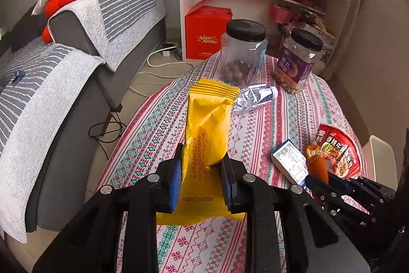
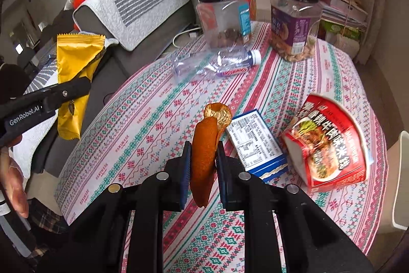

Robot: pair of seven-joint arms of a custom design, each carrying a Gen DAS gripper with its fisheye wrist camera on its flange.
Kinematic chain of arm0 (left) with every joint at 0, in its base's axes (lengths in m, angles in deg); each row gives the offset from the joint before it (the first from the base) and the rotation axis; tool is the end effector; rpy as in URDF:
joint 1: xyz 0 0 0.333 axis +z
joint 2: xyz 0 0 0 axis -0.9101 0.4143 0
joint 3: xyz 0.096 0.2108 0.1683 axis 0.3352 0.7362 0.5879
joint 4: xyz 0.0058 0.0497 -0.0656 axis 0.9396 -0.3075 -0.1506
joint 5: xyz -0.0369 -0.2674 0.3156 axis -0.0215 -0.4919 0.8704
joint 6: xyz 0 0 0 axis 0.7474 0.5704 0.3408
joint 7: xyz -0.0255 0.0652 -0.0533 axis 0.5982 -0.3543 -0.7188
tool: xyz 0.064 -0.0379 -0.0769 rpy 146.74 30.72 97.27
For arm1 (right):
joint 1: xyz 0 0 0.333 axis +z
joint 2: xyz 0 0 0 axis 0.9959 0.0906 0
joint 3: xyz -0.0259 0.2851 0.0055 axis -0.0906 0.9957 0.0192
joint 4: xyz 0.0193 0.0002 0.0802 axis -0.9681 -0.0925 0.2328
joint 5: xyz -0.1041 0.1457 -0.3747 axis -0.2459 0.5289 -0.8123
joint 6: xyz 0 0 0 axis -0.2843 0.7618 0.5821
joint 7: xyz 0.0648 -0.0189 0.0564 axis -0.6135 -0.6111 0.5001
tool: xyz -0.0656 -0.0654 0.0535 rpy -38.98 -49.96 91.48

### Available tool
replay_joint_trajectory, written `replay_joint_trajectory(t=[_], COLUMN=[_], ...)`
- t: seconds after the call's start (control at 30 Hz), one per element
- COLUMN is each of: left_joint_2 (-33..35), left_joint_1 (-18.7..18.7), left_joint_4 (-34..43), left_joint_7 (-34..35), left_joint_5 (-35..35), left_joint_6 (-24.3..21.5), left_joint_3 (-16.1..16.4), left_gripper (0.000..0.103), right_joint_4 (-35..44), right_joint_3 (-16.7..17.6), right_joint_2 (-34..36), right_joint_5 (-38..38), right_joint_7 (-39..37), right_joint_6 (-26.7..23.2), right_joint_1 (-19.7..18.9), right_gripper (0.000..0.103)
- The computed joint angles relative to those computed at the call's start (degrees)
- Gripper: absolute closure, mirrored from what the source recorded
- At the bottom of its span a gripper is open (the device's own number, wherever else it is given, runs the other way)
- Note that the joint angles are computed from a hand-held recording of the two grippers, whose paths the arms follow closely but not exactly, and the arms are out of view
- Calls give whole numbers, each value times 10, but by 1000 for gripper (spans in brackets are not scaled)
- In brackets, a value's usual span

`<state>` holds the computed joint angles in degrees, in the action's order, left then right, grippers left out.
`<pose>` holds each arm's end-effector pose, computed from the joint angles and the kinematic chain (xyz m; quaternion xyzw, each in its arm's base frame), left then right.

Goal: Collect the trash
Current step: 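Carry the orange wrapper to the cream bin and open the right tool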

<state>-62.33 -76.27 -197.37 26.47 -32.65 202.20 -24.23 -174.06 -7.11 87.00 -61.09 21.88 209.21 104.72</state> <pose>0.5323 -0.2452 0.5417 -0.7099 0.6117 -0.2348 0.2584 0.5525 0.2675 0.5035 -0.7571 0.5537 -0.1291 0.3218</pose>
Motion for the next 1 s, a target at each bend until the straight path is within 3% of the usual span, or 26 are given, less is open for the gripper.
replay_joint_trajectory(t=[0.37, 1.0], left_joint_2=[32, 121], left_joint_1=[-17, -80], left_joint_4=[33, 126], left_joint_7=[-38, -45], left_joint_5=[47, 98], left_joint_6=[25, 44], left_joint_3=[-14, -15], left_gripper=[75, 74], right_joint_4=[-39, -111], right_joint_3=[-6, -1], right_joint_2=[-45, -123], right_joint_5=[-66, -151], right_joint_7=[55, 119], right_joint_6=[40, 57], right_joint_1=[-34, -119], right_gripper=[85, 85])
